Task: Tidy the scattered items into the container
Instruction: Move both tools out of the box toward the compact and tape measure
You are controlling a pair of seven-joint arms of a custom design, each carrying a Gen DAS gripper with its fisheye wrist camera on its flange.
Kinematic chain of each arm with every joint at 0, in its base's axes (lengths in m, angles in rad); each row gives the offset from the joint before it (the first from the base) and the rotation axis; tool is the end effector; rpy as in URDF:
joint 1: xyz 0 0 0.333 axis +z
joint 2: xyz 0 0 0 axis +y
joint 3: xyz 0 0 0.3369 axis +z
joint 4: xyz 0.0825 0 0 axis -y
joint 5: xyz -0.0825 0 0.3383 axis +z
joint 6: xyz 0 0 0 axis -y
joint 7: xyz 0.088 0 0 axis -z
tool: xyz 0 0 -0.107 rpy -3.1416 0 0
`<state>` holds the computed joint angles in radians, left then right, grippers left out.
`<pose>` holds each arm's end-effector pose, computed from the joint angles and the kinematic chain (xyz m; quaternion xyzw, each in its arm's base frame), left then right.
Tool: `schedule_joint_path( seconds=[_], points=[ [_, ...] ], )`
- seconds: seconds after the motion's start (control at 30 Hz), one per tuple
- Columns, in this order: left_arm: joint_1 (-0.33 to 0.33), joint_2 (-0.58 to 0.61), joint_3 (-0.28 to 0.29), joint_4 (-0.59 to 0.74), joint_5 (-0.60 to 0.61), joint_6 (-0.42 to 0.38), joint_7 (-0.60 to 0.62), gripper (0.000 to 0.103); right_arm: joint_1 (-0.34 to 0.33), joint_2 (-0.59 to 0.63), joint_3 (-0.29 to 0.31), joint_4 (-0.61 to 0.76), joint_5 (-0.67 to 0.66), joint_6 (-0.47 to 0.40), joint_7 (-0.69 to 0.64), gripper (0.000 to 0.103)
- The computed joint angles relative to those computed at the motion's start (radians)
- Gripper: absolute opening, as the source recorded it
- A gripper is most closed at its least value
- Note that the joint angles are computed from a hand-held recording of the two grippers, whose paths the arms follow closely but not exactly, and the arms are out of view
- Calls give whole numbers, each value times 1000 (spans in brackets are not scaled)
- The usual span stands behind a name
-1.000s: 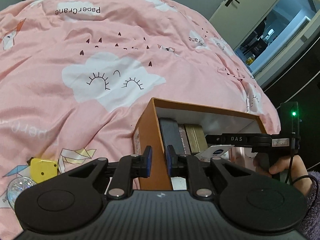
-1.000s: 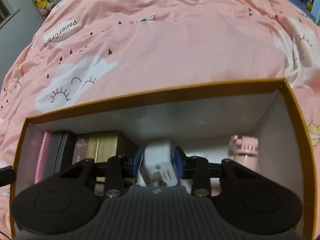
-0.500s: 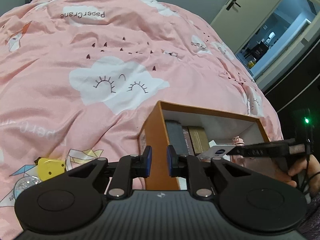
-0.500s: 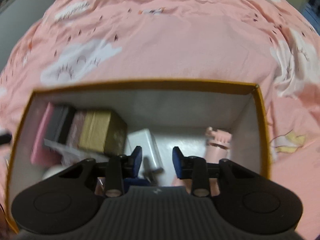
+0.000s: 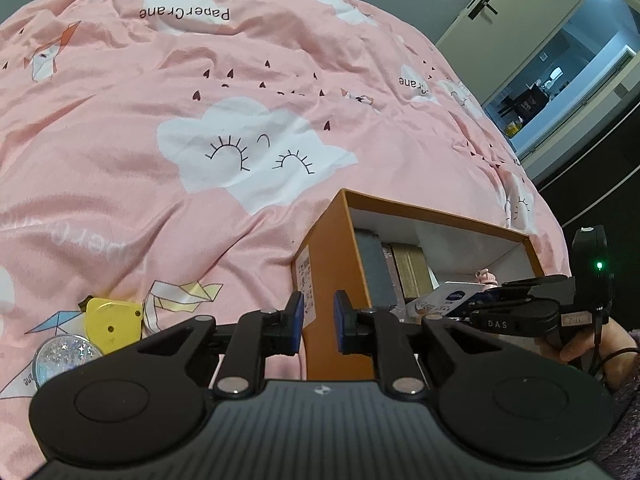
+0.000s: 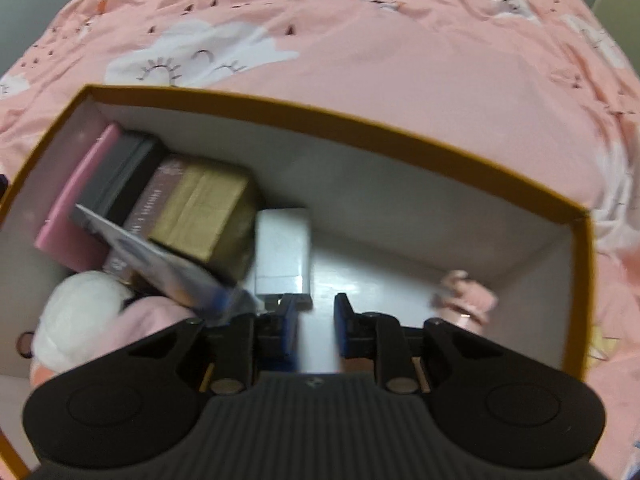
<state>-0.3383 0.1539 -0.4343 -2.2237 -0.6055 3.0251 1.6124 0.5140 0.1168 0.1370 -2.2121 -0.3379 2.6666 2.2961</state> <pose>0.4300 -0.3473 0.4294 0.5923 -0.7304 0.3395 0.0207 0.4254 0.3341 0.4130 -0.7589 0.6225 -0.1091 0.1573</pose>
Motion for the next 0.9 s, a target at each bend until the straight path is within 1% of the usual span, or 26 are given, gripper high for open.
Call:
schedule_joint_path(
  seconds=[0.07, 0.13, 0.37, 0.47, 0.57, 0.67, 0.73, 0.77, 0.83, 0.9],
  points=[
    [1, 0, 1, 0, -4, -6, 0, 17, 6, 9, 2, 2, -22, 27, -12, 22],
    [-3, 2, 7, 1, 6, -11, -11, 17, 6, 14, 5, 1, -14, 52, -36, 22],
    [5, -1, -3, -2, -23, -17, 24, 17, 31, 37, -2, 47, -72, -5, -97, 23],
    [0, -12, 3, -12, -26, -13, 30, 17, 30, 19, 0, 40, -68, -25, -124, 23],
    [-7, -23, 15, -22, -15, -14, 24, 17, 31, 6, -1, 36, -87, -40, -111, 22],
    [-17, -45, 30, -45, 9, -6, 12, 17, 36, -5, 0, 37, -115, -66, -70, 22],
    [-34, -71, 58, -74, 79, 11, -33, 17, 43, -30, 2, 26, -151, -78, -9, 22],
    [-46, -84, 81, -90, 147, 19, -82, 18, 48, -43, 7, 24, -175, -94, 31, 22],
    [-63, -114, 127, -126, 321, 33, -218, 18, 50, -76, 18, 7, -227, -87, 104, 23],
    [-55, -147, 156, -163, 494, 46, -359, 18, 51, -108, 36, -6, -277, -81, 170, 23]
  ],
)
